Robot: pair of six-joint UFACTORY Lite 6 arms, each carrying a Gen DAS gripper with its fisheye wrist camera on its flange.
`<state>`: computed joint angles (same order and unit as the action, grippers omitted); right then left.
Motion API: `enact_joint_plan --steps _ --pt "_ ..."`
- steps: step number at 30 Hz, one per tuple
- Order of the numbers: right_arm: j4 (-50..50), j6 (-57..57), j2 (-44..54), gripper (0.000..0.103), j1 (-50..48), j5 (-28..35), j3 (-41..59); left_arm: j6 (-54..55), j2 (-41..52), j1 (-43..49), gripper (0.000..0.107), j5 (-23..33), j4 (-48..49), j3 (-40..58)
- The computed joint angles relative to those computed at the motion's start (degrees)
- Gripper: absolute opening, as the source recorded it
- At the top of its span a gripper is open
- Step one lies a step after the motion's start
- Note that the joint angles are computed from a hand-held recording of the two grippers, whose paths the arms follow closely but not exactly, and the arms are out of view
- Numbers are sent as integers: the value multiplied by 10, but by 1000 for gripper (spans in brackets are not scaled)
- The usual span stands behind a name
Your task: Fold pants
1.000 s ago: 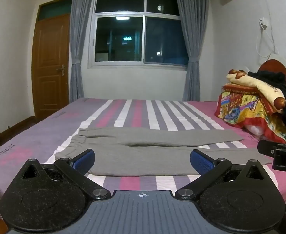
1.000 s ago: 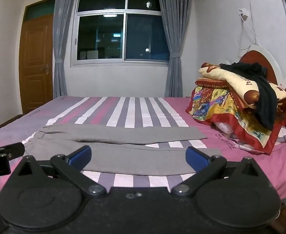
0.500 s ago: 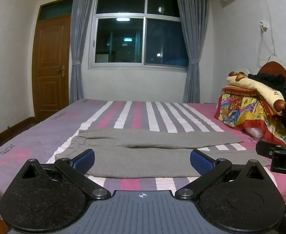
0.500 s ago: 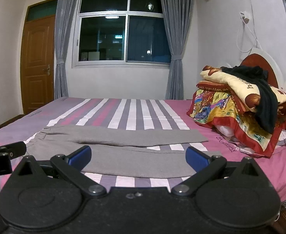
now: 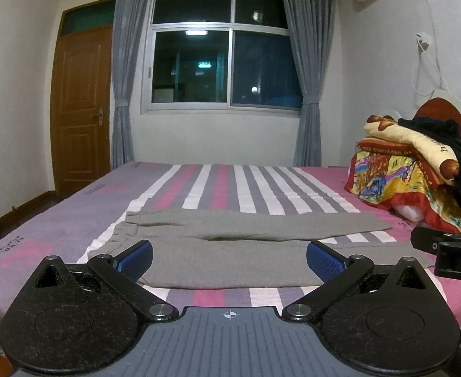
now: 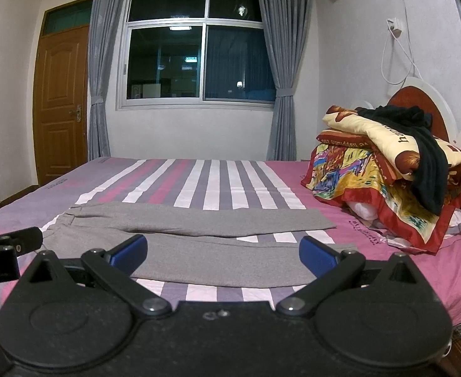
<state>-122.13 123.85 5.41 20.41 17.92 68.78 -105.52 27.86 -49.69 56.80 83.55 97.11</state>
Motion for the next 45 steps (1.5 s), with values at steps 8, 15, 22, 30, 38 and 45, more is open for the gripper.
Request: enact_joint_plan --steps 8,15,22,30,38,45 --pt "1 -3 1 103 0 -1 2 -2 2 -2 103 3 1 1" --pt "6 -7 1 103 2 0 2 1 2 -3 103 5 -1 5" --pt "3 -3 1 103 3 2 1 -4 -1 -3 103 3 2 -2" --pt "4 -4 1 103 3 3 1 -7 -5 -2 103 2 4 -7" --pt "17 -17 4 103 6 0 7 -5 -5 -2 103 2 3 -7" --pt "25 -19 5 103 23 19 2 -8 -17 -2 103 1 3 -19"
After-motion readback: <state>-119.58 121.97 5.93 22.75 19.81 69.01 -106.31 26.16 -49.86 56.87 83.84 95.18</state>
